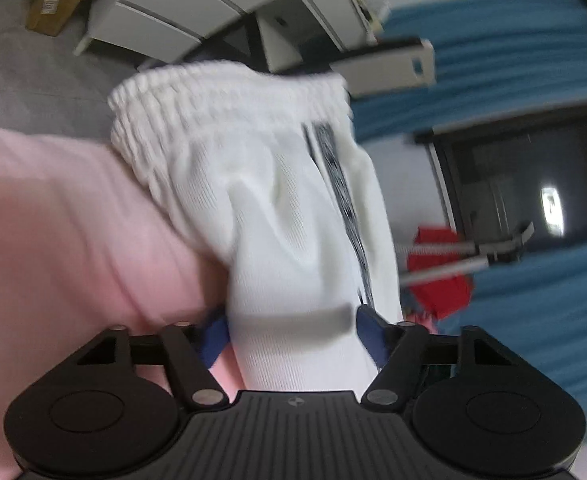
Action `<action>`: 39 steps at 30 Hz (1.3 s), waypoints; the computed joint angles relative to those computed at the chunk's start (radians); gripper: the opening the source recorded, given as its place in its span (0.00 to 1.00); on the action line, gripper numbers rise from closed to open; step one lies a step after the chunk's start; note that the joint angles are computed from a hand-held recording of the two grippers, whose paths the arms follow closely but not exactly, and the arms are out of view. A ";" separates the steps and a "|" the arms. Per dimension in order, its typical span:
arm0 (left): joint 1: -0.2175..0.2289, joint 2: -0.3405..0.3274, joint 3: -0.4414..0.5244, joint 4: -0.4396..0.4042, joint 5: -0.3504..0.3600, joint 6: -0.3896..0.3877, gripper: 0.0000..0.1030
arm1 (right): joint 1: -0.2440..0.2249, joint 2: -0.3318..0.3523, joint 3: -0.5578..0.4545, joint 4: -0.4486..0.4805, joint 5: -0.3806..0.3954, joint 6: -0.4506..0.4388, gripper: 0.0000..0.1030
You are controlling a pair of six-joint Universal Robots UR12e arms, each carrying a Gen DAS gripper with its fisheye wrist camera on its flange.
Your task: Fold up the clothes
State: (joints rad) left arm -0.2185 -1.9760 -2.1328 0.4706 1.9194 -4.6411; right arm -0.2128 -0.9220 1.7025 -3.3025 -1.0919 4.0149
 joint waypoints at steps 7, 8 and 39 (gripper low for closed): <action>0.013 -0.046 0.048 -0.006 0.087 0.010 0.36 | 0.023 0.040 -0.052 -0.040 -0.153 -0.070 0.37; 0.013 -0.046 0.055 -0.022 0.096 0.026 0.32 | 0.025 0.046 -0.056 -0.049 -0.166 -0.073 0.30; -0.124 0.307 -0.108 -0.421 0.223 0.012 0.21 | -0.096 -0.151 0.181 0.012 -0.002 -0.002 0.13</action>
State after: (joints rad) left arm -0.3426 -1.6693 -2.2413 0.0495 2.1423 -4.6287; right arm -0.3089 -1.0728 1.8833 -3.2908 -1.0938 4.0133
